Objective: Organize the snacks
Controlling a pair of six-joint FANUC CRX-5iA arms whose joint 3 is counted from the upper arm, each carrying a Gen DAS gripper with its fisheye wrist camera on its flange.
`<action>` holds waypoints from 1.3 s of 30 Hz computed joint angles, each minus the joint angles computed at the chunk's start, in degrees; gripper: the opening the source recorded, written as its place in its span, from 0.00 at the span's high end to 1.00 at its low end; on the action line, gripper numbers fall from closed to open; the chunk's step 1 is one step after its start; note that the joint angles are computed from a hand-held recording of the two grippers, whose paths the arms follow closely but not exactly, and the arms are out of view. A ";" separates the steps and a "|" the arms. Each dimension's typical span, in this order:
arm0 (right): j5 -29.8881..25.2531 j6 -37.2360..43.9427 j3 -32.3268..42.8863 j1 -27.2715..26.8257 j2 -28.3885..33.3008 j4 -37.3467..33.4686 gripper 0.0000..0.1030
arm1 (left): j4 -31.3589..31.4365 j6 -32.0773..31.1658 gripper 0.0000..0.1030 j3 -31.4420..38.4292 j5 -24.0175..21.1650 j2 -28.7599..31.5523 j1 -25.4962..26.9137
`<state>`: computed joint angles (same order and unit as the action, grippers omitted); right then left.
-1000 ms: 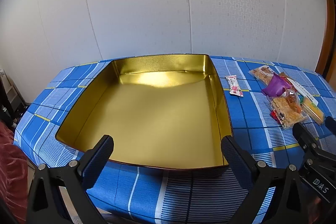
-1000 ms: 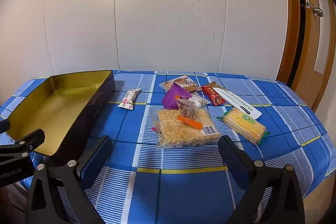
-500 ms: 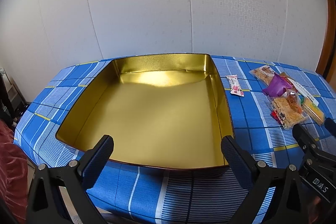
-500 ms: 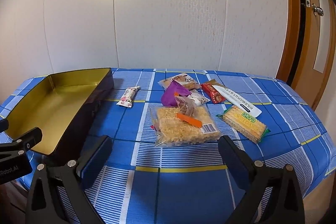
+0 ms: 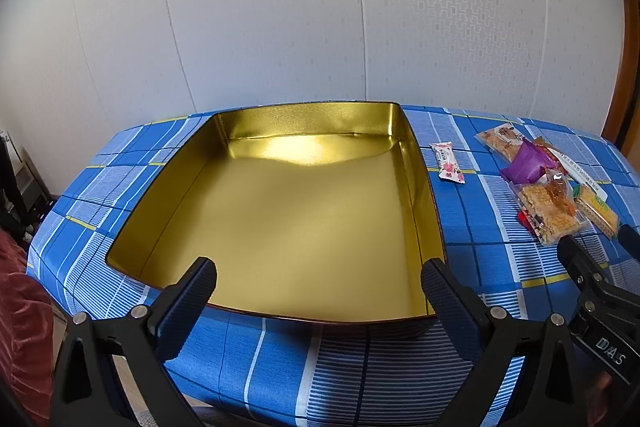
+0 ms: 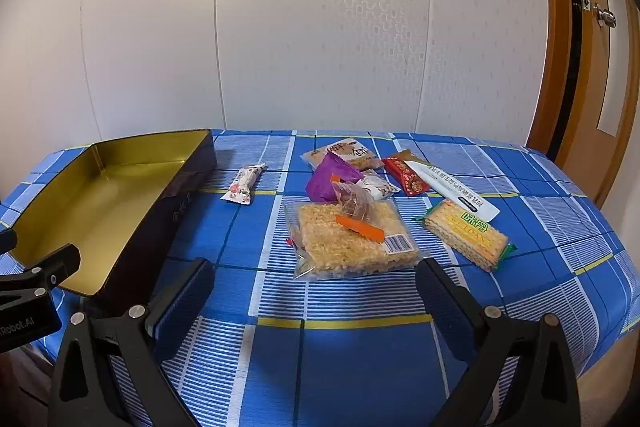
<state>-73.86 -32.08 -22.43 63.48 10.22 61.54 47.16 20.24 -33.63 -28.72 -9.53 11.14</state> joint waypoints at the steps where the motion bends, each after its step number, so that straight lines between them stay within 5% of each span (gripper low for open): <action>1: 0.06 -0.07 -0.06 0.01 0.00 0.18 0.01 | 0.05 -0.10 0.00 -0.05 0.06 -0.03 -0.02; 27: 0.64 -0.44 -0.62 -0.05 -0.43 0.42 0.01 | 1.59 -2.41 0.00 -0.96 0.65 -0.38 -0.61; 32: -0.90 -0.04 -0.37 0.07 -0.44 -0.20 0.01 | 5.93 -6.32 0.00 -1.98 -0.56 -0.74 -0.46; 35: -2.08 -0.42 -1.11 0.18 -1.26 -0.76 0.01 | 9.94 -9.83 0.00 -2.24 -4.58 -0.52 0.39; 39: -3.58 -2.05 -2.99 0.35 -3.51 -2.39 0.01 | 5.25 -6.24 0.00 0.47 -10.93 0.85 1.94</action>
<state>-77.44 -34.14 -25.42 63.83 6.71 59.15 52.40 14.00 -33.16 -39.65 -8.68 13.08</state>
